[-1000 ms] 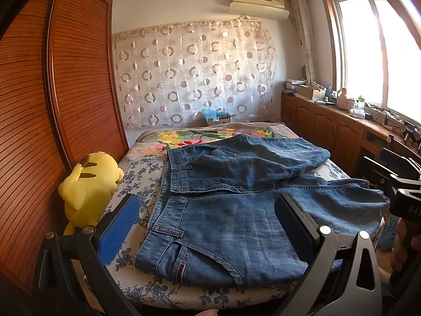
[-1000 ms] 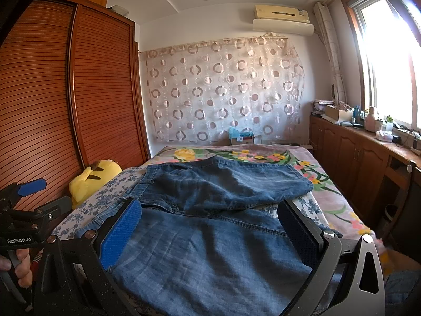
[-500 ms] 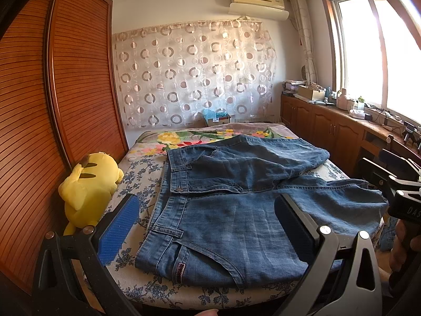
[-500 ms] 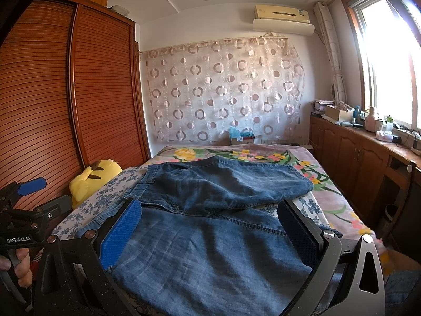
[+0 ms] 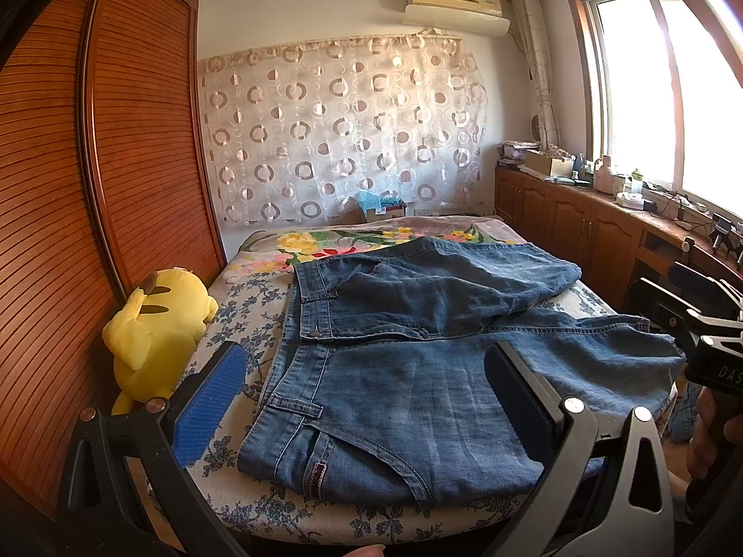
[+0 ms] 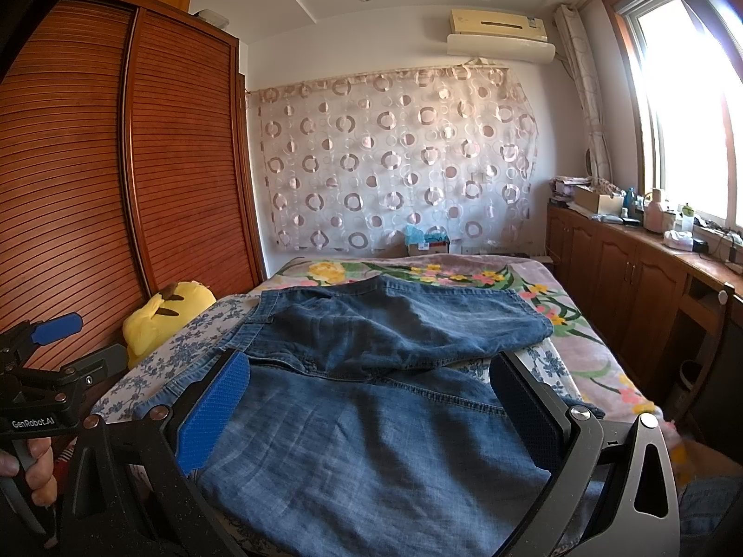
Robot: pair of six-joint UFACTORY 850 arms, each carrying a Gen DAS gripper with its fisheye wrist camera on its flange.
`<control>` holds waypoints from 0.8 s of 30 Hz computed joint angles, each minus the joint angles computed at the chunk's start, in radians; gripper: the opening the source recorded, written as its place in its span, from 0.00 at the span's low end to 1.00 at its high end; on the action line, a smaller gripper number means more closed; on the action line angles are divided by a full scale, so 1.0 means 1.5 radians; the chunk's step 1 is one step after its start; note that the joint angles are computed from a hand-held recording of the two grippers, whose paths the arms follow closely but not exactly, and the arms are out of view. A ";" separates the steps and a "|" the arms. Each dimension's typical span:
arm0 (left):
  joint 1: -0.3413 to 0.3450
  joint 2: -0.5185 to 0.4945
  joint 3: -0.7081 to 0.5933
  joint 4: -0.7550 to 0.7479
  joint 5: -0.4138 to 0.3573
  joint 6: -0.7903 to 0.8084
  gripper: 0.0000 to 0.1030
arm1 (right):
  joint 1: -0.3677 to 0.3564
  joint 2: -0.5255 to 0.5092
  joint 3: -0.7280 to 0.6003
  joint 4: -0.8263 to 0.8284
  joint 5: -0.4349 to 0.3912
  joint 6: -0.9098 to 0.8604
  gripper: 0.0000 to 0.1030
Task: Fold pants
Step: 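Lower the right gripper onto the jeans leg hem and close it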
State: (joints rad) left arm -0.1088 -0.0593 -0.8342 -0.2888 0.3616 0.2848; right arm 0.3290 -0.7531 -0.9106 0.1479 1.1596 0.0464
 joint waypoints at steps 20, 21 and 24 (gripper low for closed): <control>0.030 -0.074 -0.040 0.105 -0.062 -0.094 1.00 | -0.020 -0.007 -0.012 -0.014 -0.055 -0.002 1.00; 0.035 -0.077 -0.041 0.127 -0.063 -0.114 1.00 | -0.021 -0.007 -0.011 -0.014 -0.057 -0.003 1.00; 0.044 -0.090 -0.045 0.180 -0.070 -0.164 1.00 | -0.025 -0.005 -0.010 -0.008 -0.067 -0.010 1.00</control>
State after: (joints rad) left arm -0.0422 -0.1940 -0.9023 -0.0181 0.2565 0.0386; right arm 0.2918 -0.7612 -0.9249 0.1361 1.0585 0.0308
